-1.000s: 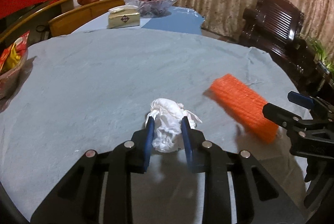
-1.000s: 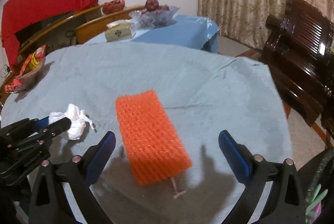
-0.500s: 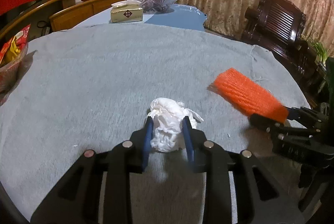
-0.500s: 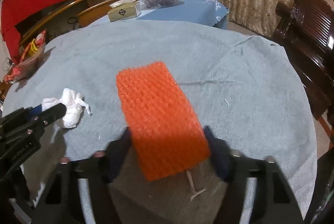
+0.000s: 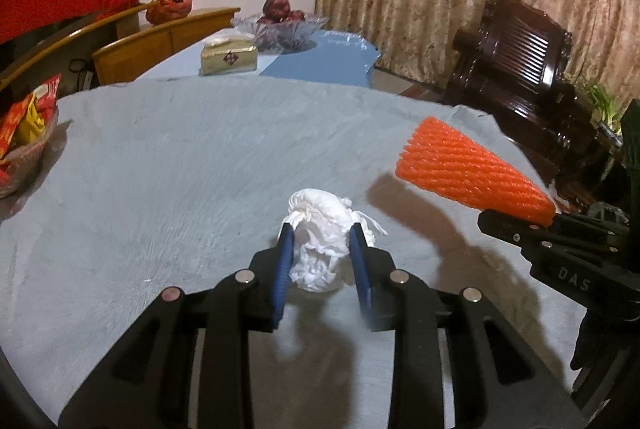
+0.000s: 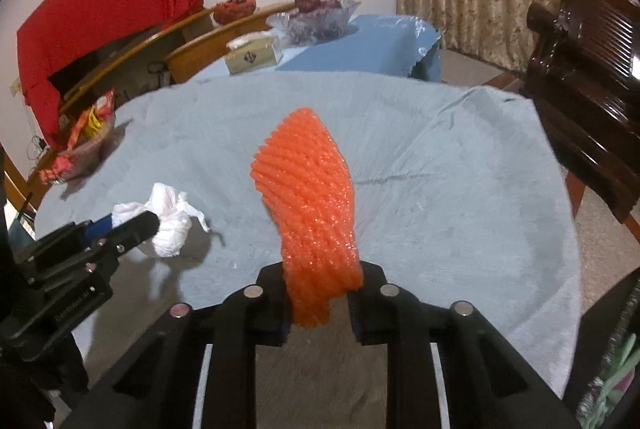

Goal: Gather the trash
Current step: 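Lift the tissue and orange mesh strip and carry both over the bin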

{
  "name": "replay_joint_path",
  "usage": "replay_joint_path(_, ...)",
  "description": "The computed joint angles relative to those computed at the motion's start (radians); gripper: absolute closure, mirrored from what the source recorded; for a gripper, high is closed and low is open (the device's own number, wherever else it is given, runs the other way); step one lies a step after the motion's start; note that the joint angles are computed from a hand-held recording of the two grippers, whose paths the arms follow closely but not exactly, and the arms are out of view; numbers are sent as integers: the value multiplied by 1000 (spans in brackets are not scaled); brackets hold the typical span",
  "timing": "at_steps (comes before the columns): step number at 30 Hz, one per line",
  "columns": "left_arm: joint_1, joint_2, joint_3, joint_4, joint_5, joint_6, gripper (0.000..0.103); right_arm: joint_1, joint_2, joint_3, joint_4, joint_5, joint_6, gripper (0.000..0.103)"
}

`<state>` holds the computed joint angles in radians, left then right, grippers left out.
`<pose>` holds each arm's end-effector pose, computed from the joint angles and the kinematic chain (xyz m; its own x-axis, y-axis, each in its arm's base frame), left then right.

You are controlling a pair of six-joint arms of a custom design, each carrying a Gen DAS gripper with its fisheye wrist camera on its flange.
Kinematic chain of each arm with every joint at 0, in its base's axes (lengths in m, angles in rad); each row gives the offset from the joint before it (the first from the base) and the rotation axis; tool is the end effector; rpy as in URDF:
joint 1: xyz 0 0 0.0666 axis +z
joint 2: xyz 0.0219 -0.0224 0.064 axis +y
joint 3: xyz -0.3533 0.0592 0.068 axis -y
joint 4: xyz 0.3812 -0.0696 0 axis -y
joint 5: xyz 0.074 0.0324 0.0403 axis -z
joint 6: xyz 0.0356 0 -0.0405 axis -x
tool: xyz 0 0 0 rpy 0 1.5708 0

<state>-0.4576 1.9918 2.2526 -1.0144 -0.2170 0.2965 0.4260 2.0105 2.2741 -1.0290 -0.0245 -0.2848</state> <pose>0.6095 -0.2921 0.4490 -0.6720 0.0129 -0.7405 0.0985 0.9925 -0.0722 0.6197 0.2817 0.4446 -0.7261 -0.0210 -0.6873 -0.2346 0.9471 0.2189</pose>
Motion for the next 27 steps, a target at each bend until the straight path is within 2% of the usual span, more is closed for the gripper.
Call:
replay_joint_path(9, -63, -54, -1, 11, -9, 9, 76, -7, -162, -151, 62, 34, -12, 81)
replay_joint_path(18, -150, -113, -26, 36, -59, 0, 76, -23, -372, -358, 116, 85, -8, 80)
replay_joint_path(27, -232, -144, -24, 43, -72, 9, 76, -43, -555, -525, 157, 120, -11, 80)
